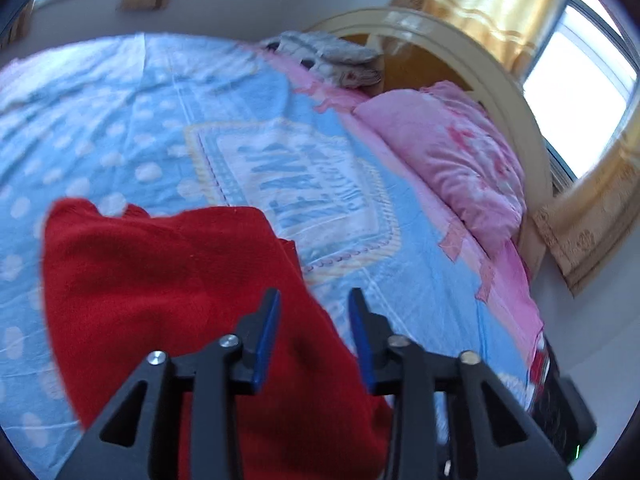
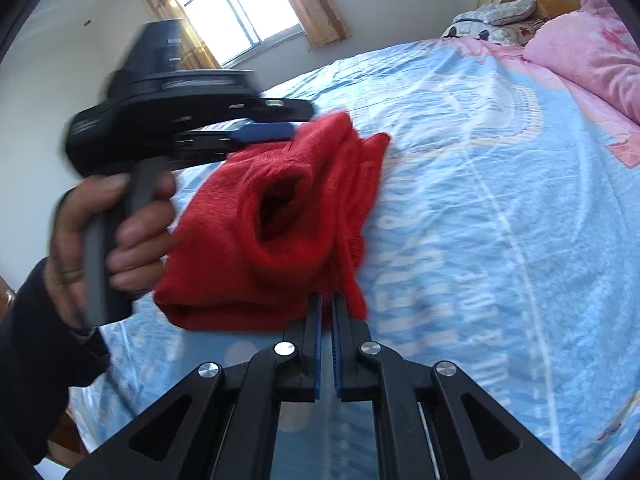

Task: Fold small clothes
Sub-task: 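Lift the held edge with both grippers and fold the cardigan over itself, then open both grippers and release the folded cardigan bundle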

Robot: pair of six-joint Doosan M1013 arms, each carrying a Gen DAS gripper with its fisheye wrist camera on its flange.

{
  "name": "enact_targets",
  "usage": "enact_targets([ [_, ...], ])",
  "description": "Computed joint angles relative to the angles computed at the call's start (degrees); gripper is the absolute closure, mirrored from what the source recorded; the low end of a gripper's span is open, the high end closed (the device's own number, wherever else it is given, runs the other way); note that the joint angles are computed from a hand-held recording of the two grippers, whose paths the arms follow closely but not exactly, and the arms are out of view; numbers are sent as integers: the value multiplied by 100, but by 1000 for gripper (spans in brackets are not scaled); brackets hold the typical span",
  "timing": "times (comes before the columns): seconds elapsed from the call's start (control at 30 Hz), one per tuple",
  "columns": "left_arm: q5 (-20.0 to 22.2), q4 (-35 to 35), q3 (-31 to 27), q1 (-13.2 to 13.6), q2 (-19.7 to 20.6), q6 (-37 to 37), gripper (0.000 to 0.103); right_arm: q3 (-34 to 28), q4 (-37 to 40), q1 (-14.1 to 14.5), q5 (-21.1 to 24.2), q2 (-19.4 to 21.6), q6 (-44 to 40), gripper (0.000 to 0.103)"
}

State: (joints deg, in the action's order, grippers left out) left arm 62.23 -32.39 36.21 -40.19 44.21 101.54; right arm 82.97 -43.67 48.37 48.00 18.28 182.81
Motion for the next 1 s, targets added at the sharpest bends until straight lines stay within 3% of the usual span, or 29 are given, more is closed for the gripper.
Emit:
enact_targets([
  [0.1,-788,328,1043,3,-617,521,44,124,-260,23,176,-72,407,95],
  [0.17,-1317,766,1744,-6,-1004,704,44,98,-489,74,533,-71,661,85],
  [0.23,-1755,1074,2322,17,-1291,687,42,164,-1014,135,531,-132,1113,78],
  [0.3,-1952,1154,2613,66,-1409,599,34,120,-1399,169,416,-146,1256,56],
  [0.33,-1985,1176,2722,89,-1439,504,34,56,-1619,187,339,-120,1286,39],
  [0.37,-1905,1124,2759,116,-1434,462,34,13,-1793,191,230,-92,1314,37],
  [0.43,-1707,1091,2761,153,-1386,301,34,-173,-1822,167,101,25,1095,37],
  [0.47,-1718,1021,2795,161,-1395,307,34,-365,-1478,122,134,131,652,47],
  [0.5,-1747,957,2824,160,-1402,328,34,-540,-1070,59,94,232,184,57],
  [0.53,-1776,968,2860,149,-1421,323,34,-622,-766,11,42,293,-100,80],
  [0.57,-1797,970,2885,144,-1432,326,34,-760,-453,-13,211,380,-357,96],
  [0.6,-1808,929,2913,142,-1443,349,33,-918,-127,-37,592,483,-543,97],
  [0.7,-1750,706,2986,164,-1448,480,30,-833,314,-62,916,464,-478,98],
  [0.83,-1863,329,3149,207,-1503,733,28,-579,454,-38,824,343,-529,99],
  [1.0,-2193,341,3202,240,-1590,621,28,-644,433,-41,712,278,-762,95],
])
